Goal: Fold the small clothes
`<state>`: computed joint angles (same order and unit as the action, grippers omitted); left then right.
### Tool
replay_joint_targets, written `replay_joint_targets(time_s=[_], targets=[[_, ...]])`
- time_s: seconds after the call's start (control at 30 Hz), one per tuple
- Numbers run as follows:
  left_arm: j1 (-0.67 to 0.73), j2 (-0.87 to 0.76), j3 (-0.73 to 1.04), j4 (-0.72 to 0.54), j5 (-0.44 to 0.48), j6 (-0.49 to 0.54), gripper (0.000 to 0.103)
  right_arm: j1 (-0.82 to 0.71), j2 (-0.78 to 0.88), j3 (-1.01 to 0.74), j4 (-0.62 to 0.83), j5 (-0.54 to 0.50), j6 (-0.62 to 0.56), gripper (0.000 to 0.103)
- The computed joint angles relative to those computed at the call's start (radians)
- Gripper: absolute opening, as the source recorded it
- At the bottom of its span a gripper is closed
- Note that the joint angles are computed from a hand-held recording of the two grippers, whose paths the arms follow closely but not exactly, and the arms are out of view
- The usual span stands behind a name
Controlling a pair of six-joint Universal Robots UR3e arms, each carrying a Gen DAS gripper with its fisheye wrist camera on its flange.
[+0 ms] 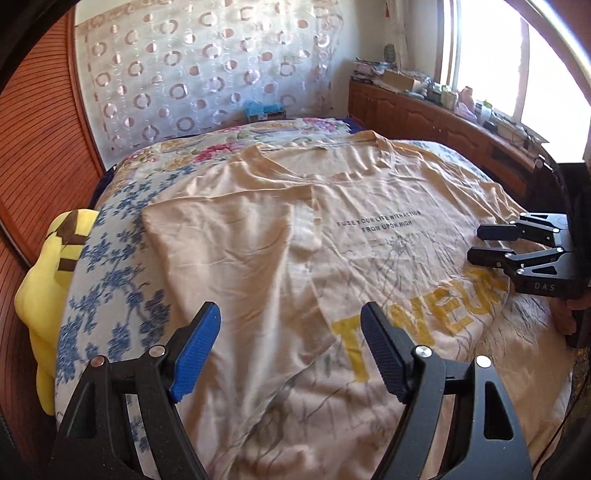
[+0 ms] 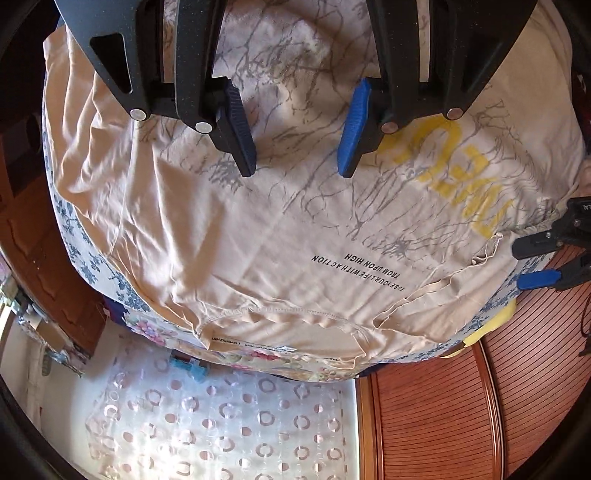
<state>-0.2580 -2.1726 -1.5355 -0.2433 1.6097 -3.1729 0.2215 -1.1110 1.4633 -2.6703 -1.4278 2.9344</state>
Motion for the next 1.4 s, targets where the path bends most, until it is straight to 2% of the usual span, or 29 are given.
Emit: replay_joint_targets(time_s=[0.17, 0.27, 0.37, 0.63, 0.9, 1.0, 1.1, 1.27, 1.4], targets=[[-0.028, -0.075, 0.126, -0.08, 0.0, 0.008, 0.079, -0.026, -0.024, 0.066, -0.053, 0.025, 0.005, 0.065], [-0.041, -0.114, 0.191, -0.131, 0.011, 0.009, 0.079, -0.015, -0.018, 0.061, -0.05, 0.009, -0.004, 0.07], [-0.047, -0.143, 0.239, -0.172, 0.017, 0.007, 0.079, -0.016, -0.017, 0.056, -0.043, 0.014, -0.001, 0.071], [-0.039, -0.149, 0.238, -0.163, -0.007, -0.003, 0.081, 0.01, 0.028, -0.021, -0.012, -0.018, 0.05, 0.071], [-0.04, -0.159, 0.255, -0.172, -0.01, 0.002, 0.084, -0.112, -0.233, 0.262, -0.137, 0.045, 0.063, 0.071], [-0.042, -0.158, 0.253, -0.171, -0.006, 0.001, 0.084, -0.187, -0.336, 0.379, -0.176, 0.039, 0.051, 0.071], [-0.041, -0.159, 0.256, -0.174, -0.008, 0.001, 0.084, -0.294, -0.421, 0.486, -0.181, 0.076, 0.044, 0.071], [-0.04, -0.159, 0.256, -0.174, -0.009, 0.002, 0.084, -0.444, -0.502, 0.617, -0.172, 0.105, 0.01, 0.071], [-0.04, -0.16, 0.258, -0.175, -0.009, 0.002, 0.084, -0.507, -0.533, 0.681, -0.164, 0.113, -0.024, 0.071]])
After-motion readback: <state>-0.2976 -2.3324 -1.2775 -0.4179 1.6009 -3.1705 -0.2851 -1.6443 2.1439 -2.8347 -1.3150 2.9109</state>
